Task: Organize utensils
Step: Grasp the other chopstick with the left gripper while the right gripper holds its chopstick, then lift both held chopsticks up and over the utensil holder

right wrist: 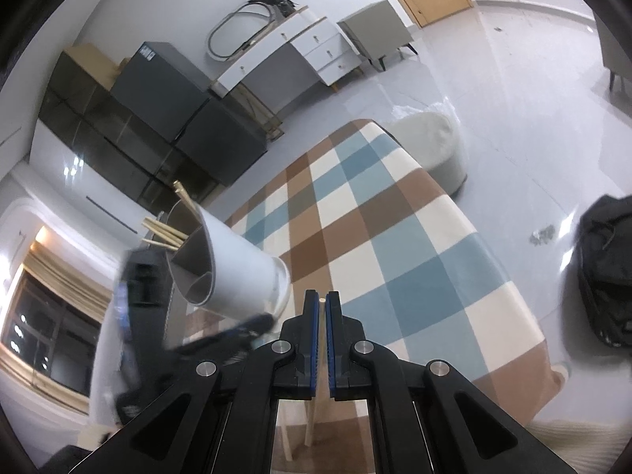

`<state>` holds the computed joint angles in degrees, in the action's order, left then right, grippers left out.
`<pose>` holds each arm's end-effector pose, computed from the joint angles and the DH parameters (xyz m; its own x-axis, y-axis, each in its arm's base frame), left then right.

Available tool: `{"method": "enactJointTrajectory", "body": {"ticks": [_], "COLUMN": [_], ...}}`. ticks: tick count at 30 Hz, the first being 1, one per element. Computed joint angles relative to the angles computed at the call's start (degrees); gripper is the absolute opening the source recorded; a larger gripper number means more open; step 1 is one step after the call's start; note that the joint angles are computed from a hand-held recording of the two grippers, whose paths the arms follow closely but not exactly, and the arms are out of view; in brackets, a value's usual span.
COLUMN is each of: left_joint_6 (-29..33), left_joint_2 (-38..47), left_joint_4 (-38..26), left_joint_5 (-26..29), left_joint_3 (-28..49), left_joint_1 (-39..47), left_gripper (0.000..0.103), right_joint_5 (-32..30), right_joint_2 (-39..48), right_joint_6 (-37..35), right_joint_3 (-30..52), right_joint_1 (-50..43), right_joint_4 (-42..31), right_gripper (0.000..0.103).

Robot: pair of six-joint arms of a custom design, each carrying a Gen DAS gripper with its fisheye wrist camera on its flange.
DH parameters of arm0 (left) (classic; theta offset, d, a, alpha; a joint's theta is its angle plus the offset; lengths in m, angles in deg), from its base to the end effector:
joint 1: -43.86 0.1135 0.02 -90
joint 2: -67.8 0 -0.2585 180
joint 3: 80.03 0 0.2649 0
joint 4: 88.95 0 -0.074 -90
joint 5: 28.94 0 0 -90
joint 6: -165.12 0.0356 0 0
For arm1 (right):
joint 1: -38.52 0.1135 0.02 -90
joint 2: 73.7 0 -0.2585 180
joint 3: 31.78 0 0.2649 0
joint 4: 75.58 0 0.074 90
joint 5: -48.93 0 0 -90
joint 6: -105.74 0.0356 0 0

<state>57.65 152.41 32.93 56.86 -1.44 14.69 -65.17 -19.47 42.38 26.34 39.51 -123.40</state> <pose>0.2693 -0.1473 0.2445 -0.8871 0.1523 -0.4358 0.2012 0.9772 -0.0681 0.2096 0.0182 0.2673 -0.7589 0.3962 -0.5167 0.0341 0.8166 0.5761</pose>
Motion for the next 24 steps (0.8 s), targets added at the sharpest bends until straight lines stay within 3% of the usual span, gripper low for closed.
{"method": "enactJointTrajectory", "body": {"ticks": [10,18,24], "left_joint_6": [2.2,3.4,6.0], "left_joint_2": [-18.5,-19.3,-22.5], "left_joint_4": [3.1,7.1,4.9], "left_joint_5": [2.0,4.2,5.7], "left_joint_3": [-5.4,-7.4,-8.0], "left_joint_1": [5.8,7.6,9.2], "left_gripper": [0.001,0.0,0.0], "right_joint_5": [8.6,19.9,24.9], "right_joint_2": [-3.5,-3.2,-2.8], "right_joint_6": [-0.1,-1.9,-1.4], "right_joint_3": [0.0,1.9,3.0], "right_joint_1": [10.4,22.9,27.0], "right_joint_4": [2.4,3.7,3.5], "right_gripper": [0.003,0.003,0.003]}}
